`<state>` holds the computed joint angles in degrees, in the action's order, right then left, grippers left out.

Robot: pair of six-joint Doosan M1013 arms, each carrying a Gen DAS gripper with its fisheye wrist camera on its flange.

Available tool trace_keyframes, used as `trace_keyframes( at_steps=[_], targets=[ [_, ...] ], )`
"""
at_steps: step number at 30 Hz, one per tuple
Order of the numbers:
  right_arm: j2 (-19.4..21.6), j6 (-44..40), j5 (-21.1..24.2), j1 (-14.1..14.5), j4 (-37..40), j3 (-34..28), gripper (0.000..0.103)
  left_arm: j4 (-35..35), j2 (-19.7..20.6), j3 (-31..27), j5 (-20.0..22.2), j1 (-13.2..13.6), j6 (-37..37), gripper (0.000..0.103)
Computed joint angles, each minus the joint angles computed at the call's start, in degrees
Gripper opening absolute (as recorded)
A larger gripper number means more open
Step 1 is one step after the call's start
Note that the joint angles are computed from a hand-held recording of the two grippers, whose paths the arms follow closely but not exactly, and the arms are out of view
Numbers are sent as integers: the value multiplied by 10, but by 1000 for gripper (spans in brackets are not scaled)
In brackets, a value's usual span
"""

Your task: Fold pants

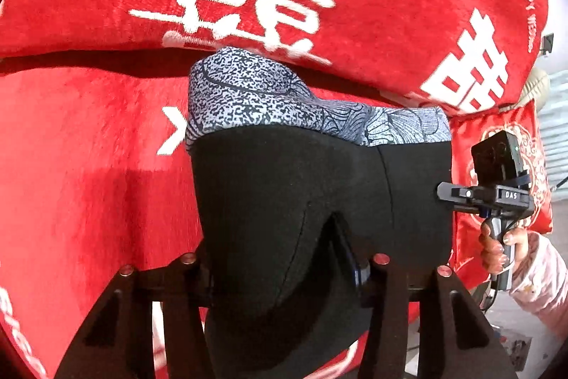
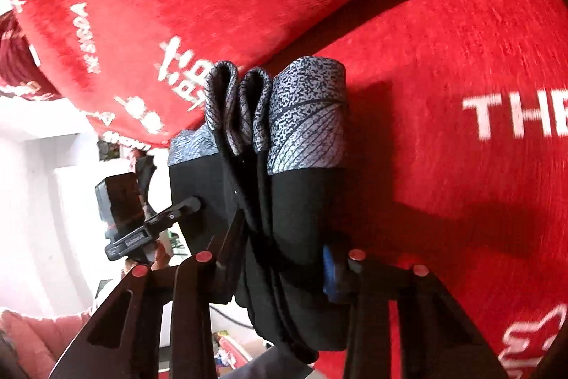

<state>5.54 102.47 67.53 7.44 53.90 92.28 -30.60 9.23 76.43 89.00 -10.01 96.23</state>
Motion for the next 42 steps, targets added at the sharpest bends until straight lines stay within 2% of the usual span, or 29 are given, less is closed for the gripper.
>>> trace_keyframes(
  at_steps=[6,9,11,14,15,16,17,18,20,25,30,37,38,40,42],
  targets=[
    [-47,17,3,8,13,23,39,17,-42,16,9,-13,-21,53],
    [-69,27,-11,21,8,46,39,27,-58,36,10,-13,-17,53],
    [-77,33,-22,28,3,62,39,31,-63,57,1,-20,-21,53],
    [-76,46,-26,42,-26,80,41,48,-66,94,-2,-17,-11,55],
    [-73,63,-23,51,-61,80,44,58,-67,105,-9,-18,-13,69],
    [-74,70,-32,55,-76,83,49,63,-73,118,-34,-16,-12,84],
    [-78,74,-44,55,-75,89,51,73,-76,127,-54,-15,-14,91],
    [-81,87,-51,55,-76,93,54,82,-75,128,-57,-15,-18,102],
    [-85,123,-49,64,-119,86,60,82,-72,130,-56,-12,-27,103],
    [-84,209,3,98,-250,41,61,156,-84,117,-59,-34,-45,103],
    [-92,264,49,120,-321,23,60,194,-99,102,-47,-44,-44,103],
    [-103,371,106,171,-405,-3,61,245,-127,94,-13,-71,-56,103],
    [-103,383,114,180,-417,-8,62,243,-131,93,-7,-73,-55,103],
    [-101,406,139,202,-450,-26,77,257,-140,91,4,-83,-64,103],
    [-96,423,157,225,-484,-44,81,283,-145,86,22,-94,-82,103]
  ],
)
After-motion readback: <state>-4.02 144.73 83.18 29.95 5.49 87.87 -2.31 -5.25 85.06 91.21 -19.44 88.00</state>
